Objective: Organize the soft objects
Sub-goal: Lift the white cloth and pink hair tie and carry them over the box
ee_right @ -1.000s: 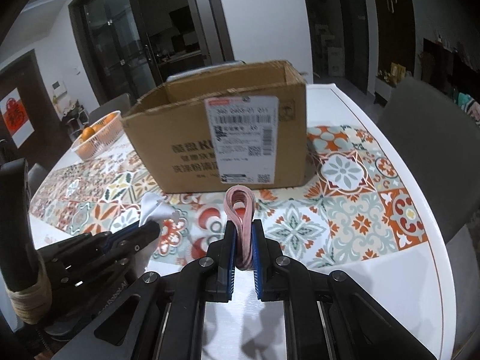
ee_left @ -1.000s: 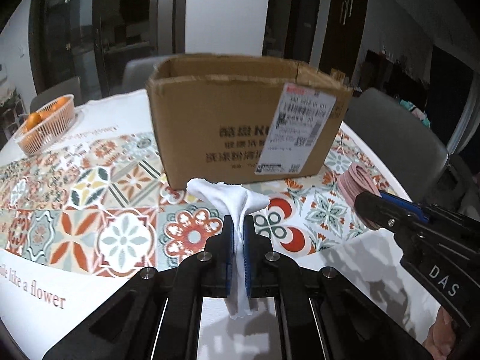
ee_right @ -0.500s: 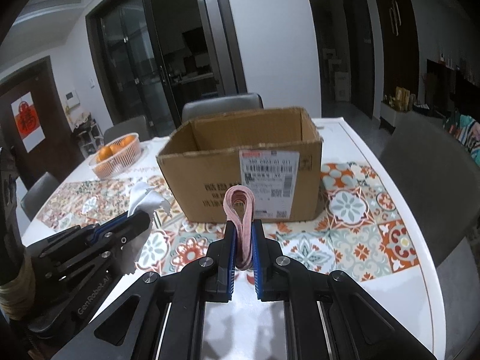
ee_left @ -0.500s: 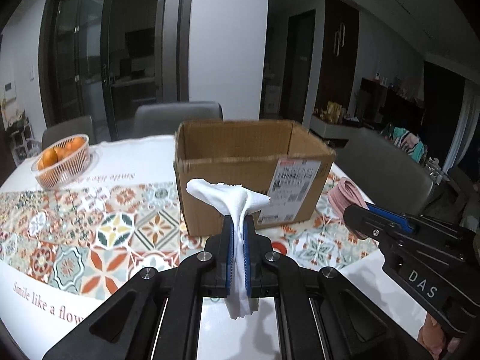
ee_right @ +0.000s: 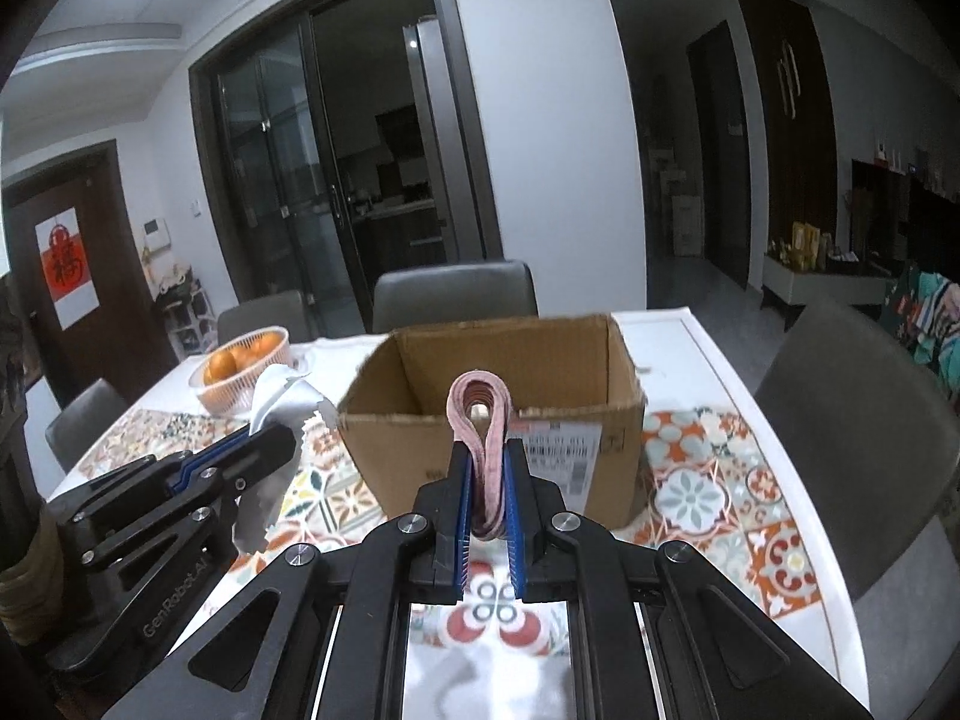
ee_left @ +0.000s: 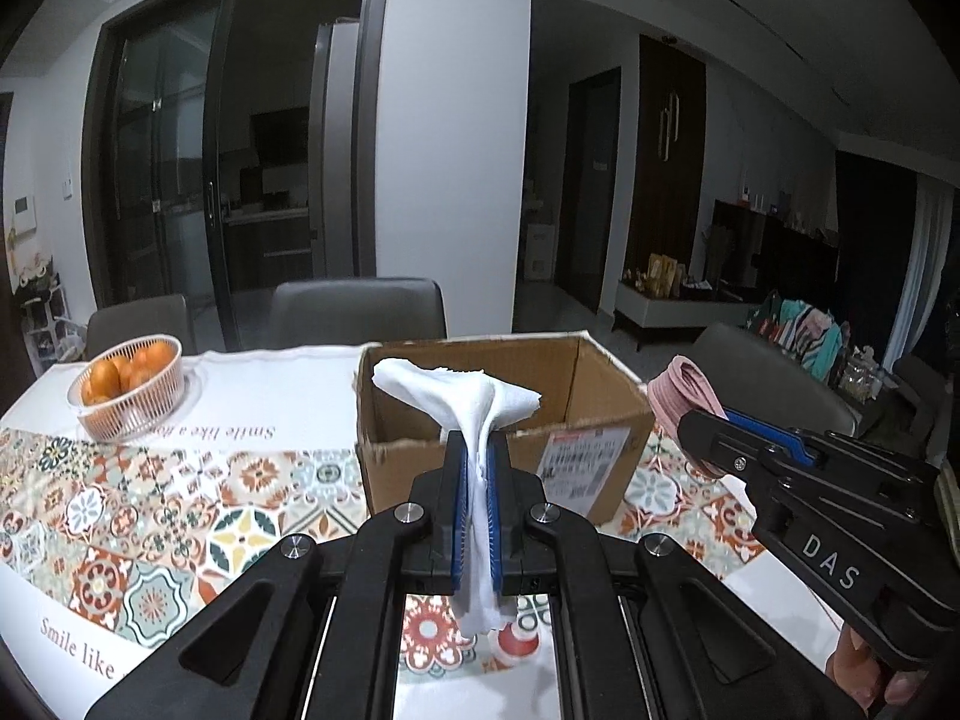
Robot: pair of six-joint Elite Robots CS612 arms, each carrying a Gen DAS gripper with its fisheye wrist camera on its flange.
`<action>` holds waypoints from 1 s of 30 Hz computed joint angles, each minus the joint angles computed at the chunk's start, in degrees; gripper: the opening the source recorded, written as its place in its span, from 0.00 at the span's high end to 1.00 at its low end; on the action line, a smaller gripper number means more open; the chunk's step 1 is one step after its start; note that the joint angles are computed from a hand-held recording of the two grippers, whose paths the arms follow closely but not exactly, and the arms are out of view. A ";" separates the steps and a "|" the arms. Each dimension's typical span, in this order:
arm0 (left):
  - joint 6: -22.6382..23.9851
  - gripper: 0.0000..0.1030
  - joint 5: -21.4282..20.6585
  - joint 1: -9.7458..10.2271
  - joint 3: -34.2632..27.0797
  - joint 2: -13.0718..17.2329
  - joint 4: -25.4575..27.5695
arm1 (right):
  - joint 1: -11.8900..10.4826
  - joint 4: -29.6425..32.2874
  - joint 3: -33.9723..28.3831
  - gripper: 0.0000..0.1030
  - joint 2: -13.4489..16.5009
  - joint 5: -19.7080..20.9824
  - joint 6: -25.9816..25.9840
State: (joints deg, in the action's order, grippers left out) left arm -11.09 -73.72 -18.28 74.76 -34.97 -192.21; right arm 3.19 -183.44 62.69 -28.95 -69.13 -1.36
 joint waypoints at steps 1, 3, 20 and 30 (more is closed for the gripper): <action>0.24 0.93 0.04 0.05 -0.34 0.10 -0.23 | 0.01 -0.31 -0.37 0.89 0.13 0.05 0.08; 0.62 0.93 0.13 0.14 -0.99 0.30 -0.40 | 0.05 -0.73 -1.25 0.89 0.47 -0.04 0.13; 2.35 0.93 -1.08 1.41 -8.31 3.33 1.63 | 0.51 1.57 -10.18 0.89 4.31 -0.74 -0.66; 2.04 0.93 -1.74 2.16 -14.27 6.50 6.36 | 0.74 6.57 -18.64 0.89 8.45 -0.74 -1.37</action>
State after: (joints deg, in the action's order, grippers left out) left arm -9.05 -75.46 -16.12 60.49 -28.47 -185.85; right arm 3.93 -176.87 44.06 -20.50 -69.87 -2.74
